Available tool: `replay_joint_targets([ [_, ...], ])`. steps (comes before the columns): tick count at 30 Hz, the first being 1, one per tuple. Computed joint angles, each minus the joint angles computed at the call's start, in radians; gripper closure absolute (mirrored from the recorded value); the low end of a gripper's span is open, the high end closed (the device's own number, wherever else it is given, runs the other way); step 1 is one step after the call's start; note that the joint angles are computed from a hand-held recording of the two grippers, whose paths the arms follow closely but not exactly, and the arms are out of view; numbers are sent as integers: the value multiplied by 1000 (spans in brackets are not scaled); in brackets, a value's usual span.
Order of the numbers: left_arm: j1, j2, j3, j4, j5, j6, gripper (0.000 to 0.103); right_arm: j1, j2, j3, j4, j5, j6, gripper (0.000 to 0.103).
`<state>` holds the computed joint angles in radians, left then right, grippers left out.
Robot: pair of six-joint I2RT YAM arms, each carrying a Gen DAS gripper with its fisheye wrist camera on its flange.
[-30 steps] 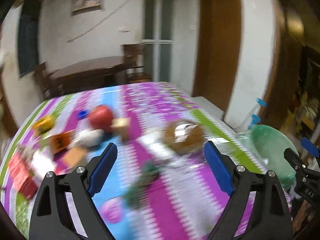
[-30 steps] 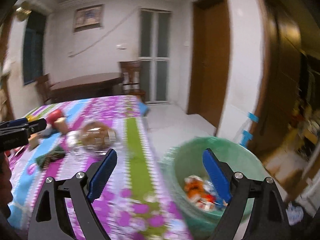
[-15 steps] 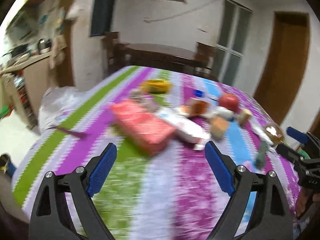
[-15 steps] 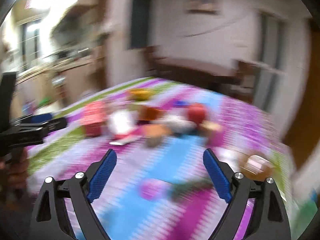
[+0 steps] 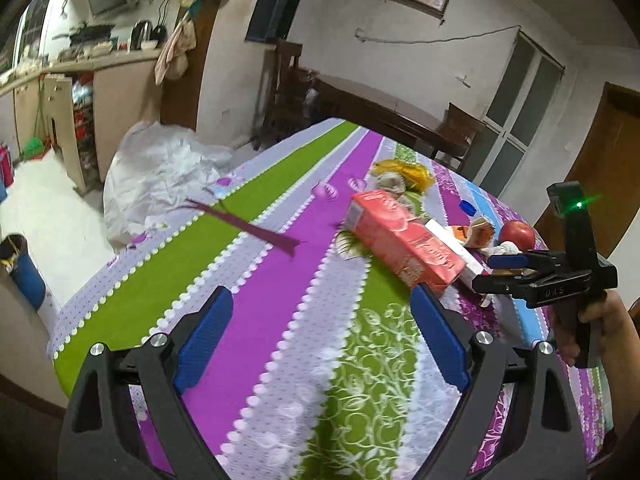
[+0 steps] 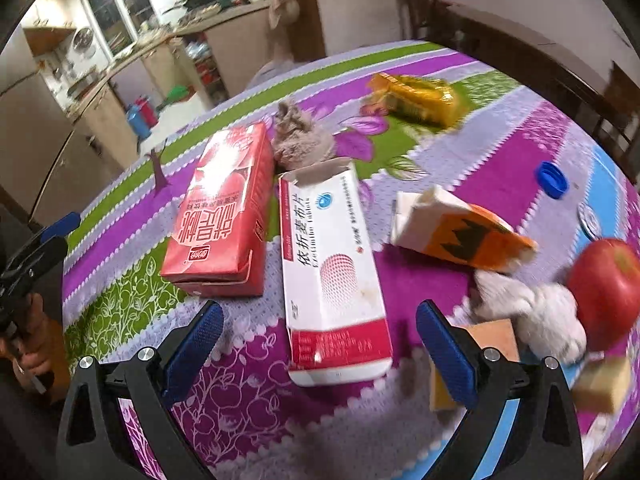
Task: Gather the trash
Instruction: 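Return to the table and grasp the white medicine box with the right tool, then grasp the orange-white carton with the left tool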
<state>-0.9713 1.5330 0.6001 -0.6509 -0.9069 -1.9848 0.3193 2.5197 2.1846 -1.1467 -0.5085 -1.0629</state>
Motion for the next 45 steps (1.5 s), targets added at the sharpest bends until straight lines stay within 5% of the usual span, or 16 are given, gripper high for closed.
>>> replay_joint_targets([
  [6, 15, -36, -70, 102, 30, 29, 16, 39, 20, -3, 36, 60, -7, 13],
  [9, 21, -28, -69, 132, 38, 58, 16, 52, 13, -34, 68, 78, -9, 29],
  [11, 33, -29, -74, 170, 46, 91, 16, 53, -64, -185, 202, 95, -19, 38],
  [13, 45, -33, -71, 192, 51, 121, 16, 41, -94, -232, 223, 71, -26, 57],
  [21, 52, -38, 22, 130, 13, 219, 14, -84, -371, -652, 466, 28, -106, 59],
  [25, 135, -30, 79, 209, 54, 480, 14, -256, -483, -785, 419, -74, -192, 58],
  [28, 250, 4, 139, 347, 132, 806, 14, -384, -509, -829, 364, -133, -233, 58],
  [31, 399, 97, 239, 504, 277, 1124, 14, -505, -491, -822, 293, -200, -247, 58],
  [33, 464, 175, 318, 542, 354, 1236, 16, -568, -465, -799, 251, -235, -238, 58],
  [40, 571, 520, 725, 373, 484, 1428, 41, -731, -377, -685, 104, -304, -255, 58],
  [42, 594, 603, 826, 300, 510, 1443, 54, -752, -359, -652, 79, -314, -252, 58],
  [44, 620, 655, 884, 260, 550, 1440, 91, -765, -346, -628, 59, -322, -255, 58],
  [45, 628, 661, 886, 259, 568, 1435, 91, -768, -339, -617, 57, -327, -248, 58],
])
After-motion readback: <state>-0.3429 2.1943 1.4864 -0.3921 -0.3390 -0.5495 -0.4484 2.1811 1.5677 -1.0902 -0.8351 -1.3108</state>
